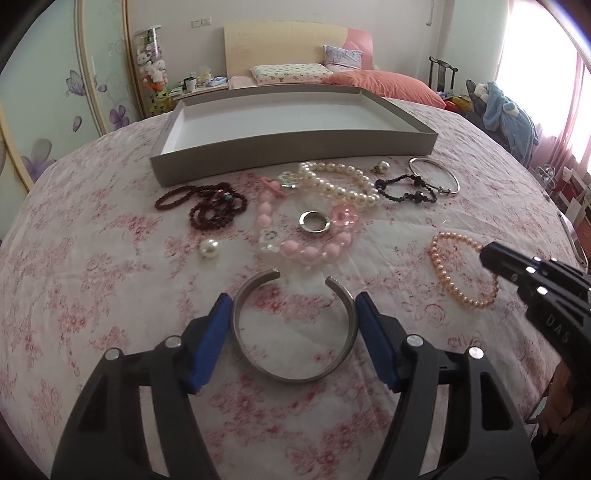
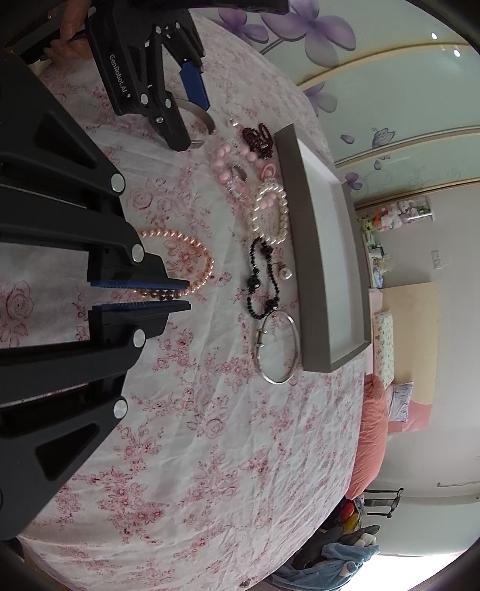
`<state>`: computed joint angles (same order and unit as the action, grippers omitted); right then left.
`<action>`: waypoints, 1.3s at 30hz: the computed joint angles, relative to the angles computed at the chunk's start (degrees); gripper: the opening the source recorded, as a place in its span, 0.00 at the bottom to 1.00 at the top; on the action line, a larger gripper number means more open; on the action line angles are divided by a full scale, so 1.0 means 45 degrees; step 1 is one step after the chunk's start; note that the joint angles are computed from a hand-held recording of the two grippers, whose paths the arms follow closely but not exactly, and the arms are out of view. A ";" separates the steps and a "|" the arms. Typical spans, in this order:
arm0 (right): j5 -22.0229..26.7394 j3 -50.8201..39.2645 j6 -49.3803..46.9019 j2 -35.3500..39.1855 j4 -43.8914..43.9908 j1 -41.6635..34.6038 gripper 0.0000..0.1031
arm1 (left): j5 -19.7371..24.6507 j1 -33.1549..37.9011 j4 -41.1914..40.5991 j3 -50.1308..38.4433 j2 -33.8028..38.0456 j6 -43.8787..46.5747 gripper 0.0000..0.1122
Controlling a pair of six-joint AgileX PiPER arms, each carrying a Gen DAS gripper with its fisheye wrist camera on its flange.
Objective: Organize jewelry
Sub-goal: 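Carry the cuff with the left gripper into the grey tray while the right drops the pink bracelet there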
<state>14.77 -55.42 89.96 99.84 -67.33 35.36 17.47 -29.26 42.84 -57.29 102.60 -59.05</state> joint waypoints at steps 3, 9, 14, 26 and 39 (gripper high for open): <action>-0.0066 -0.0011 0.0401 -0.0150 -0.0513 0.0022 0.06 | -0.0065 0.0181 0.0377 0.0320 -0.0283 -0.0493 0.59; -0.0263 0.0025 0.1512 -0.0490 -0.1807 0.0093 0.06 | -0.0392 0.0517 0.1606 0.0945 -0.0925 -0.1840 0.59; -0.0329 0.0047 0.2268 -0.0750 -0.2713 0.0154 0.06 | -0.0421 0.0481 0.3429 0.1263 -0.1452 -0.3670 0.59; -0.0438 -0.0608 0.2155 -0.1045 -0.3232 0.0066 0.06 | 0.0242 0.0090 0.6020 0.1165 -0.2082 -0.6158 0.59; -0.0046 -0.3486 0.1414 -0.0107 -0.4166 -0.0442 0.06 | 0.1216 0.0506 0.6109 -0.1636 -0.1221 -0.4806 0.59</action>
<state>14.57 -71.10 96.33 99.36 -86.08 33.37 22.94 -26.98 70.33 -64.65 97.10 -80.68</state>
